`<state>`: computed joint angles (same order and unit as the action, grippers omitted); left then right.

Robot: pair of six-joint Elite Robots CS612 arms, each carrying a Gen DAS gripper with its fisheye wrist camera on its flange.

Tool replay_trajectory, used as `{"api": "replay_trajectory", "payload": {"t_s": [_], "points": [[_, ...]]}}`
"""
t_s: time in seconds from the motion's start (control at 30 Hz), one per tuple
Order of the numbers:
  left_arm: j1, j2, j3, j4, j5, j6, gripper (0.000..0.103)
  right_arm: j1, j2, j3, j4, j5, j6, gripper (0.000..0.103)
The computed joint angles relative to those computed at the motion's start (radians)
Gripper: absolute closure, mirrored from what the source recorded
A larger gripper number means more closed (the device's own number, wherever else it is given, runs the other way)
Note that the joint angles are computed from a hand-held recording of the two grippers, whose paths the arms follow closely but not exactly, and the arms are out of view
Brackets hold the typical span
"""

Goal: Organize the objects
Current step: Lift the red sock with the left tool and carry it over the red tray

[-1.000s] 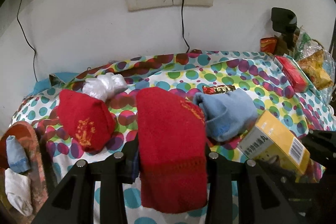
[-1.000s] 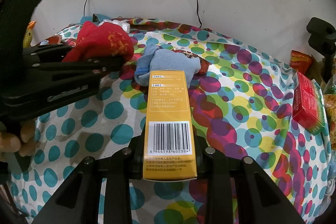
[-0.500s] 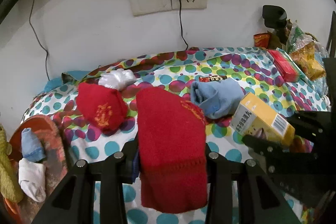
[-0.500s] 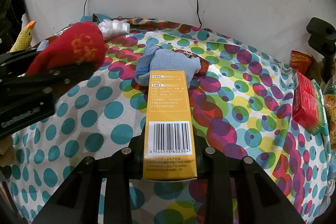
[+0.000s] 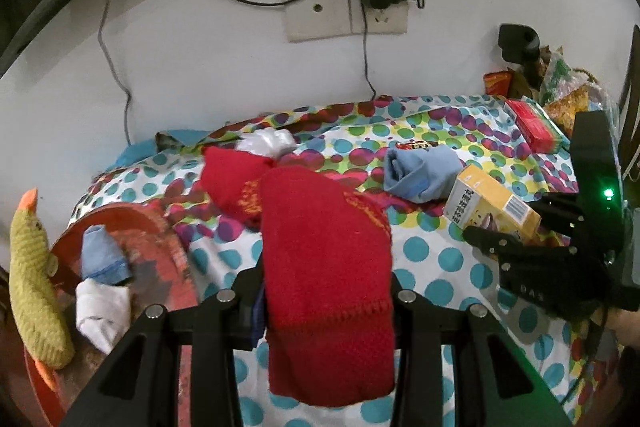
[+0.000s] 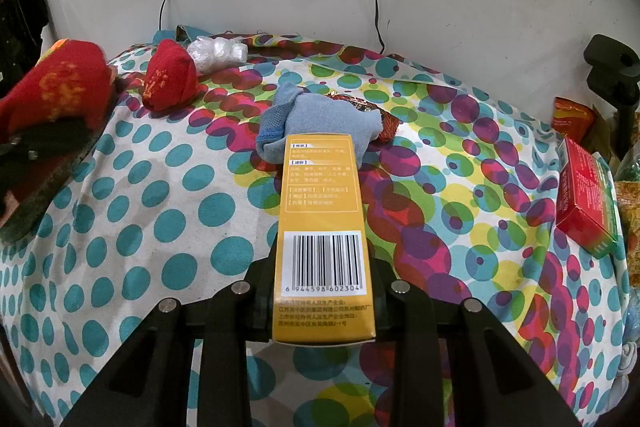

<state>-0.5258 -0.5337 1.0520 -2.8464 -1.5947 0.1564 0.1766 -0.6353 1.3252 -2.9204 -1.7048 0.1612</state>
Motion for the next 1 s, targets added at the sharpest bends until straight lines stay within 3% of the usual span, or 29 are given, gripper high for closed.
{"api": "replay_trajectory", "payload": {"t_s": [0.47,0.83,1.0], "points": [[0.039,-0.05,0.065,-0.023,0.048,-0.021,0.064,-0.002,0.001,-0.001,0.0,0.001,-0.004,0.074],[0.078,-0.054,0.071,-0.015,0.049,-0.078,0.064,-0.002,0.0,0.0,-0.001,0.003,-0.009,0.074],[0.095,-0.042,0.052,-0.002,0.082,-0.092,0.064,-0.003,0.0,-0.001,0.0,0.004,-0.01,0.074]]}}
